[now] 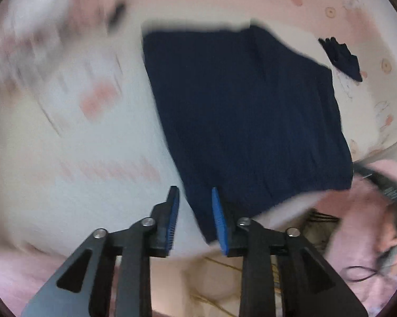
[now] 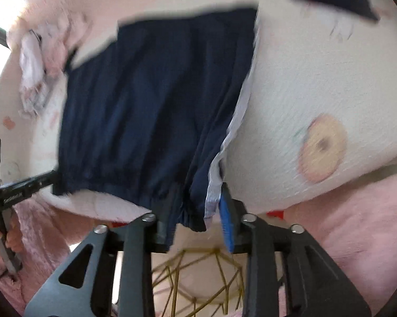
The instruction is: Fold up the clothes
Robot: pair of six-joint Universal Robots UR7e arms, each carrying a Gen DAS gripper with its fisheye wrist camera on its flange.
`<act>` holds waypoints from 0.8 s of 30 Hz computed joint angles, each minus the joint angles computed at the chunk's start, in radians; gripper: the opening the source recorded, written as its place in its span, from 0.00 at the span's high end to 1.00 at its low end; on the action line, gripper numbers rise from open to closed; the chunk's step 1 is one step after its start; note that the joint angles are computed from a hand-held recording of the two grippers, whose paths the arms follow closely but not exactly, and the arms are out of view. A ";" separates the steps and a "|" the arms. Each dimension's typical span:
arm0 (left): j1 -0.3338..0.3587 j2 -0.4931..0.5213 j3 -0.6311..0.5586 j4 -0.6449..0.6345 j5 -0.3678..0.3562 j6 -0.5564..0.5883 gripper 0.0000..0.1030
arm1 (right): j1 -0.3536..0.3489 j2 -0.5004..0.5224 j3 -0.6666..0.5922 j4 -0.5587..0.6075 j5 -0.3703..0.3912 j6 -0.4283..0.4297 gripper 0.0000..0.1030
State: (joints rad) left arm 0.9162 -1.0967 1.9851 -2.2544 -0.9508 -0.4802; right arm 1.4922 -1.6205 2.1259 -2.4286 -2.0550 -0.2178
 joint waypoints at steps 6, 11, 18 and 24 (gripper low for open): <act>0.045 0.132 -0.134 -0.255 -0.042 0.233 0.71 | 0.031 0.120 -0.205 -0.041 0.007 -0.106 0.62; 0.099 0.291 -0.309 -0.267 -0.070 0.313 0.82 | 0.034 0.334 -0.362 -0.115 -0.120 -0.269 0.62; 0.150 0.445 -0.485 -0.258 -0.200 0.441 0.82 | -0.015 0.477 -0.472 -0.094 -0.127 -0.266 0.67; 0.153 0.515 -0.555 -0.274 -0.278 0.516 0.82 | -0.037 0.467 -0.469 -0.126 -0.177 -0.254 0.71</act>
